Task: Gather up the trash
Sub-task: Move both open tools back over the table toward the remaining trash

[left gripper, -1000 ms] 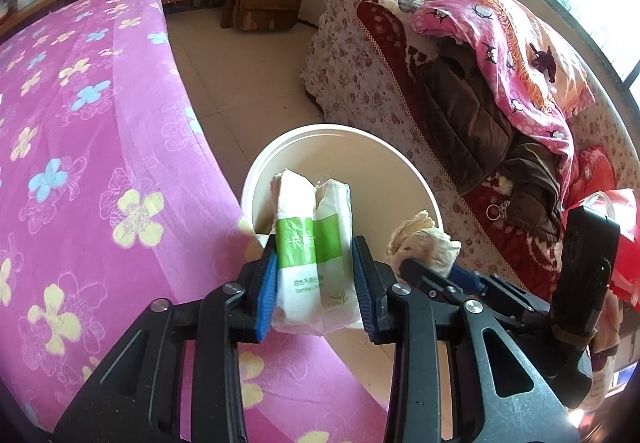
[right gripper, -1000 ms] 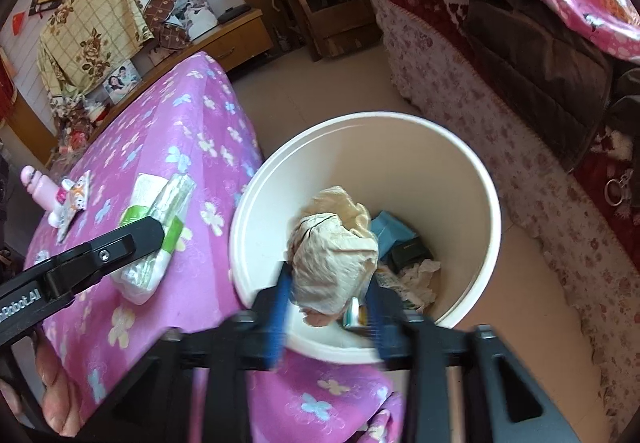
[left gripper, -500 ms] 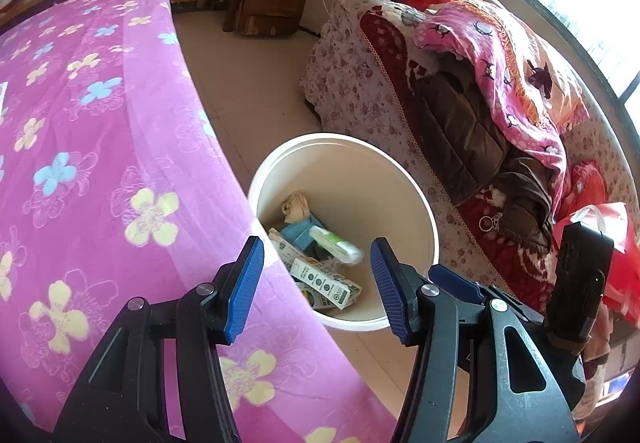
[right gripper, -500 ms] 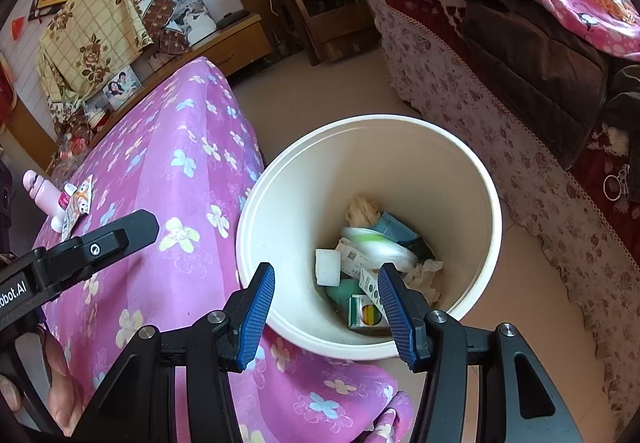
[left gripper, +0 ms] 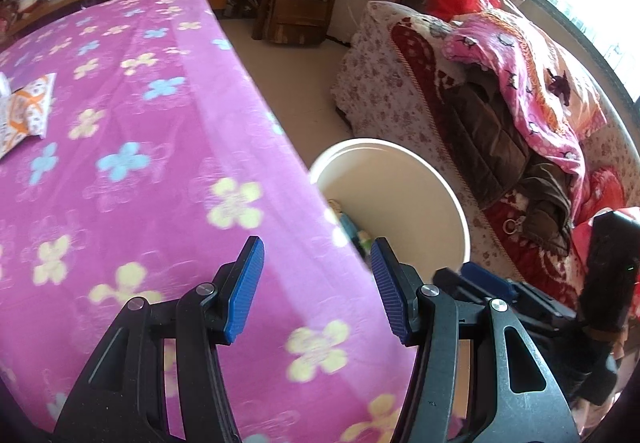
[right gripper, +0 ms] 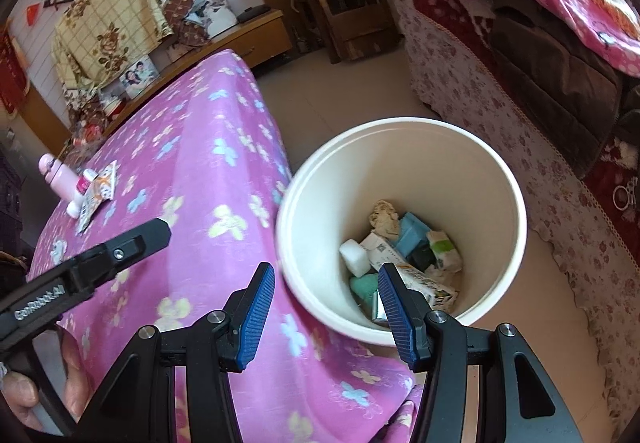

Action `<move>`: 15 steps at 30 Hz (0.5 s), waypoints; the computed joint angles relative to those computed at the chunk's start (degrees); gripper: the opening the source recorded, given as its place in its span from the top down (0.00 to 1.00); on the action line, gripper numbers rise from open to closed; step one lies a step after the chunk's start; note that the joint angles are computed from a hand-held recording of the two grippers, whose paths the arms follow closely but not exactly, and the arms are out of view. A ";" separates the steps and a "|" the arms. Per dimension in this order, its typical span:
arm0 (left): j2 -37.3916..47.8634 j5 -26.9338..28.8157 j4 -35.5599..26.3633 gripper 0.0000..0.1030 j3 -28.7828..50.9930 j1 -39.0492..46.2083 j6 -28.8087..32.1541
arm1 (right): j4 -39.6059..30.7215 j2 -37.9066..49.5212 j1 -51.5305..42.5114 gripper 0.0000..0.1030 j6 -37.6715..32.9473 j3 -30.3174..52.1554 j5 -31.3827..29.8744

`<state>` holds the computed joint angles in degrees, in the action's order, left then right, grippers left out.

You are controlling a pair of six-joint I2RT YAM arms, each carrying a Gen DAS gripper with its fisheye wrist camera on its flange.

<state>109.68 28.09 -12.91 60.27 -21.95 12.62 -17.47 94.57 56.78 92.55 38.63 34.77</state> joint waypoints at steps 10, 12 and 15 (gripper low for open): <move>-0.27 -0.38 -2.52 0.48 0.89 11.63 7.27 | 0.45 7.96 -1.35 0.45 -10.56 13.02 -2.45; 0.25 -0.69 -3.11 0.48 1.84 14.82 9.42 | 0.67 10.32 -1.91 0.44 -13.08 16.37 -3.27; 2.13 -0.97 -4.48 0.48 4.88 19.99 12.25 | 1.02 14.23 -2.81 0.44 -16.99 21.82 -4.80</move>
<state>111.82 27.12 -17.39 65.15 -1.96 24.87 -16.44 108.80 53.97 75.57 60.45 29.97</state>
